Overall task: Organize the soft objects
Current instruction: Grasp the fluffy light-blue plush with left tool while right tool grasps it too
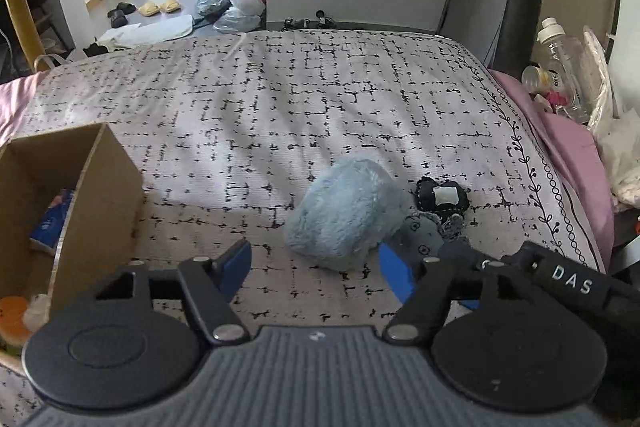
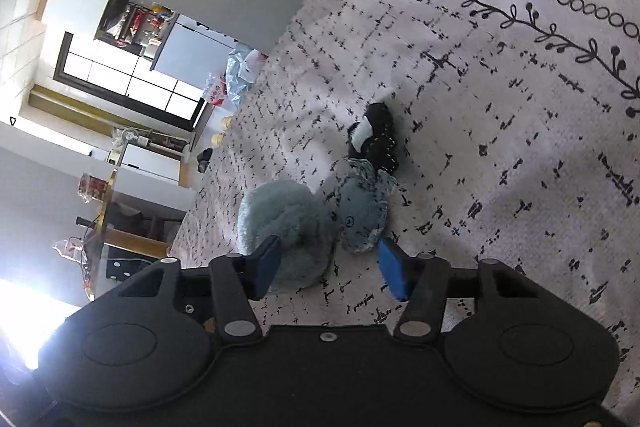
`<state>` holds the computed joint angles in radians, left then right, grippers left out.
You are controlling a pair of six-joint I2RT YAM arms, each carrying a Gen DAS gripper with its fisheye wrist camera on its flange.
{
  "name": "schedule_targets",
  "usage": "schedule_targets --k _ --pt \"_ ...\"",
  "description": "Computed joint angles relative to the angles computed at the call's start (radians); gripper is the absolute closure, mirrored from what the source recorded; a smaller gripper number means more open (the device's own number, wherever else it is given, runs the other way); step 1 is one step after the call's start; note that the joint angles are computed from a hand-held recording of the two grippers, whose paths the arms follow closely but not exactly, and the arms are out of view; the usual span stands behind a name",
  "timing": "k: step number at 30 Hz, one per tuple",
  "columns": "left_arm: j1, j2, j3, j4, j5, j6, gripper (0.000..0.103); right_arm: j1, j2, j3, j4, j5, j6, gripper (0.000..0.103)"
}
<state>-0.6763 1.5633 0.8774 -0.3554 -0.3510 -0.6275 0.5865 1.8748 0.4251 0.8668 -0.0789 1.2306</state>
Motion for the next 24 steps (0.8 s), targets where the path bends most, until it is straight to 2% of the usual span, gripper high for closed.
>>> schedule_targets --k 6,9,14,19,21,22,24 --pt "0.005 0.06 0.014 0.078 0.015 0.03 0.034 -0.017 0.035 0.004 0.024 -0.026 0.028 0.054" --pt "0.013 0.107 0.039 0.093 0.019 0.061 0.04 -0.019 0.043 0.005 0.027 -0.029 0.038 0.055" --pt "0.071 0.148 0.035 0.154 0.08 0.086 0.049 -0.027 0.056 0.009 0.041 -0.049 0.037 0.055" --pt "0.09 0.177 0.019 0.216 0.124 0.147 0.051 -0.025 0.069 0.026 0.041 -0.061 0.026 0.056" --pt "0.095 0.187 0.016 0.222 0.111 0.138 0.061 -0.024 0.075 0.031 0.045 -0.067 0.025 0.056" --pt "0.109 0.187 0.007 0.232 0.128 0.124 0.07 -0.023 0.079 0.035 0.046 -0.068 0.024 0.056" --pt "0.136 0.168 -0.023 0.262 0.167 0.093 0.074 -0.02 0.085 0.041 0.046 -0.07 0.02 0.056"
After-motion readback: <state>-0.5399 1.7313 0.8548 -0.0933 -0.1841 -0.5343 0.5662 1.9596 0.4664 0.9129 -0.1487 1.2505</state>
